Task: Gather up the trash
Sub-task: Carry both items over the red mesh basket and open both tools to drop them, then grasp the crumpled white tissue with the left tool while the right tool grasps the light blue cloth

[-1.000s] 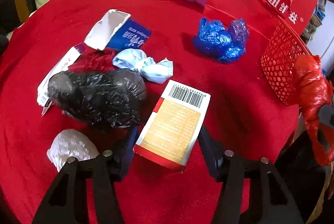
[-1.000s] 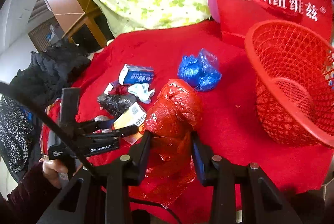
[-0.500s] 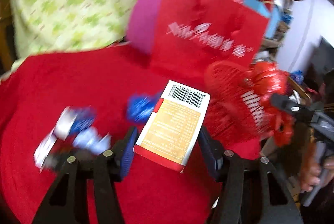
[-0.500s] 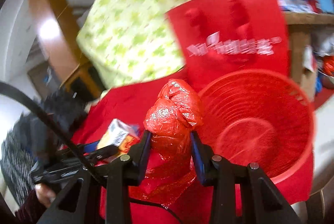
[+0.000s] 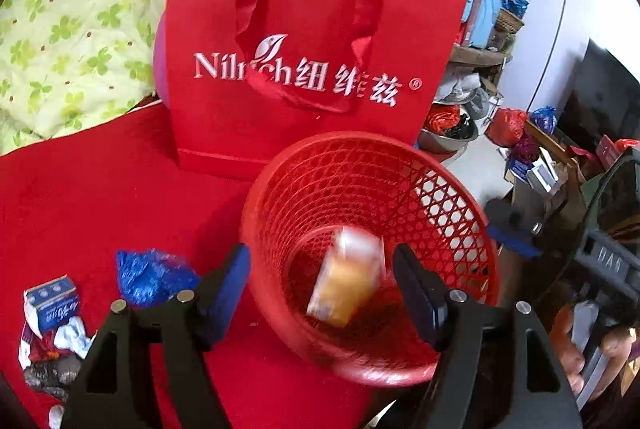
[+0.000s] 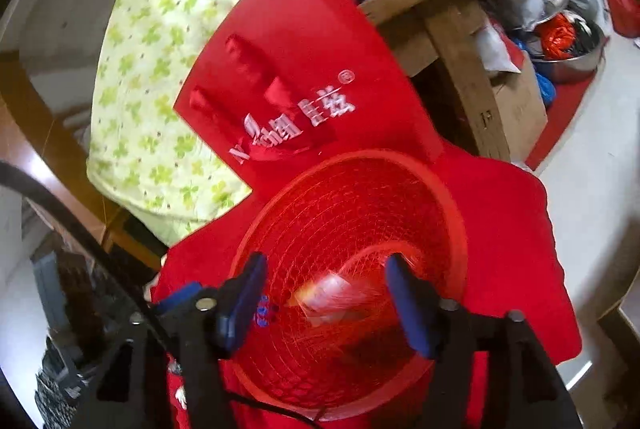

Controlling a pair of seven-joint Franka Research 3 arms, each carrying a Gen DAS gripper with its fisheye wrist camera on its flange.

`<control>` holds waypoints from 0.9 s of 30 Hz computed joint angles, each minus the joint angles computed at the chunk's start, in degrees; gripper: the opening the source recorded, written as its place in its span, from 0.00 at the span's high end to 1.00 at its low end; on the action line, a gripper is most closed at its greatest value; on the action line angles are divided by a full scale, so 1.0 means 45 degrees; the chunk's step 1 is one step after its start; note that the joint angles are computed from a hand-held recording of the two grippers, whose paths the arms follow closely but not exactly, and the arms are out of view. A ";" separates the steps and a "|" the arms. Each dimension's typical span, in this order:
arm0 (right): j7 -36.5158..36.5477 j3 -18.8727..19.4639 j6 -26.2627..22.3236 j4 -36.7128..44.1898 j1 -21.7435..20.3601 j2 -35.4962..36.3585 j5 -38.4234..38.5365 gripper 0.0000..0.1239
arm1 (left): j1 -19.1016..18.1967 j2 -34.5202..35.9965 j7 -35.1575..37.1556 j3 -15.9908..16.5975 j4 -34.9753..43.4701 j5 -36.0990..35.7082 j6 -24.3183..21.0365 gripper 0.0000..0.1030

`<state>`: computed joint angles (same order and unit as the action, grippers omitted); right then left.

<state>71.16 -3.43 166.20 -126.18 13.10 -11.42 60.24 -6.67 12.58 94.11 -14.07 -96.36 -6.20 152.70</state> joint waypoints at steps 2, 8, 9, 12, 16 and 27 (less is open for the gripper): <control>-0.0579 -0.0091 0.0182 -0.0173 0.0130 -0.0260 0.0437 0.46 | 0.0121 -0.0657 0.0054 0.0042 -0.0821 -0.0154 0.0432 0.28; -0.4127 -0.0121 0.1028 0.0128 0.1518 -0.0845 0.2816 0.46 | 0.0588 -0.3824 -0.0178 0.1121 -0.4950 -0.0570 0.2205 0.28; -0.4877 -0.0084 0.1121 0.0218 0.1776 -0.0940 0.3334 0.46 | 0.0628 -0.4152 -0.0386 0.1349 -0.5411 -0.0450 0.2356 0.28; -0.6606 0.0169 0.0951 0.0574 0.2285 -0.1057 0.4420 0.46 | 0.1610 -0.5764 -0.2035 0.1924 -0.7526 0.1049 0.2779 0.28; -0.6353 0.0883 0.0330 0.1145 0.2478 -0.0610 0.3599 0.46 | 0.3987 -0.7395 -0.4964 0.1667 -0.9530 0.4235 0.3083 0.28; -0.1034 0.2381 -0.1232 0.3501 0.2514 0.2938 -0.2544 0.46 | 0.3641 -0.7881 -0.5302 0.3889 -1.1337 0.4135 0.3339 0.28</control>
<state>66.50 7.29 160.65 -110.42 24.42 1.80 48.79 9.72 -22.89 70.25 3.43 -147.38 12.41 167.72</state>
